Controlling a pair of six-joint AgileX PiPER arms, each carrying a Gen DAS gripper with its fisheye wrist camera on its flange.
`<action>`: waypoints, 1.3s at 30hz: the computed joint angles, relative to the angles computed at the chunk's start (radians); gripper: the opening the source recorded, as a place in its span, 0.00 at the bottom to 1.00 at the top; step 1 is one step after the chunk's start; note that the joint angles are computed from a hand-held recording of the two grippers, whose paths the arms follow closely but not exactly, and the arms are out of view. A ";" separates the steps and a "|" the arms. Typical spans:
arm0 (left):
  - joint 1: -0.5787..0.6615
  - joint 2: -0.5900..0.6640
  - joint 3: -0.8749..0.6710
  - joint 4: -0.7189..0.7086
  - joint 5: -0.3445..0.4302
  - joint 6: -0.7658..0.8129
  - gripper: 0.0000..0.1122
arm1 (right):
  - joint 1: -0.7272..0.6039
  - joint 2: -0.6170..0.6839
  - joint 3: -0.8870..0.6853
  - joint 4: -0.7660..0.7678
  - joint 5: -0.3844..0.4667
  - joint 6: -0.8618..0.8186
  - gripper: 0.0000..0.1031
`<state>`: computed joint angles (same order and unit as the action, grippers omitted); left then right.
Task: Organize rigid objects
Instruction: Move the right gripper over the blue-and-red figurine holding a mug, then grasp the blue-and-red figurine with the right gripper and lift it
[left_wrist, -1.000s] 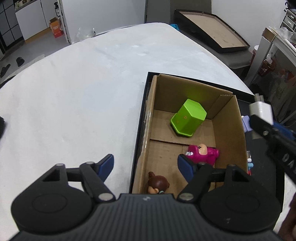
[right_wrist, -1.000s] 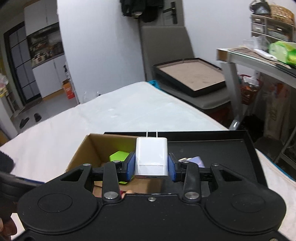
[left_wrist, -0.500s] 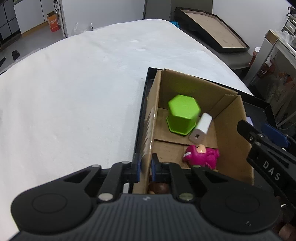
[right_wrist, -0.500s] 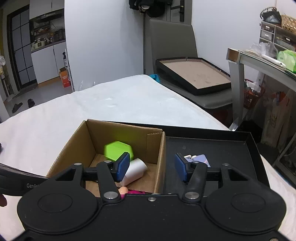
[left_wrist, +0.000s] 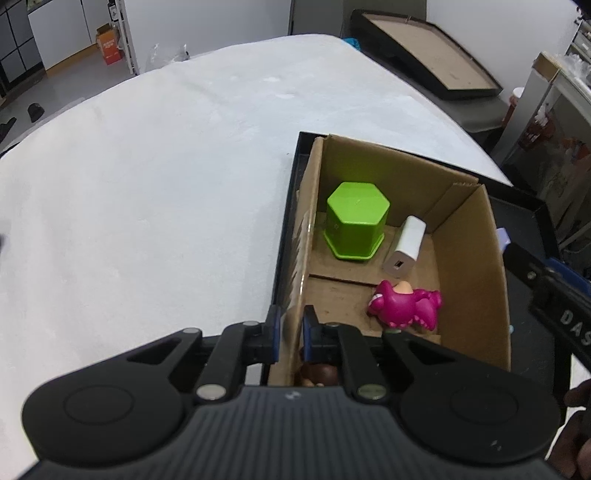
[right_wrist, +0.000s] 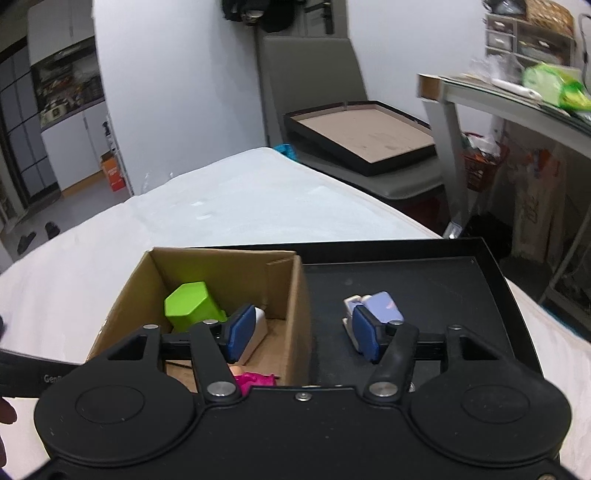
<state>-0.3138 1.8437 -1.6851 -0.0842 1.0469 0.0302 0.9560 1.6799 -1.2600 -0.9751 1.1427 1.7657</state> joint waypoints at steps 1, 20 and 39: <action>-0.003 -0.001 -0.003 0.006 0.003 -0.001 0.10 | -0.003 -0.006 0.009 0.003 0.000 0.009 0.60; -0.175 -0.014 -0.074 0.257 0.060 -0.212 0.32 | -0.060 -0.090 0.207 0.109 -0.062 0.160 0.72; -0.306 0.093 -0.193 0.449 0.130 -0.341 0.52 | -0.186 -0.063 0.307 0.218 -0.224 0.062 0.36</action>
<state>-0.6193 1.9371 -1.8786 0.3653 1.1768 -0.3107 0.7699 1.6166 -0.9535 -0.7573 0.9185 1.8281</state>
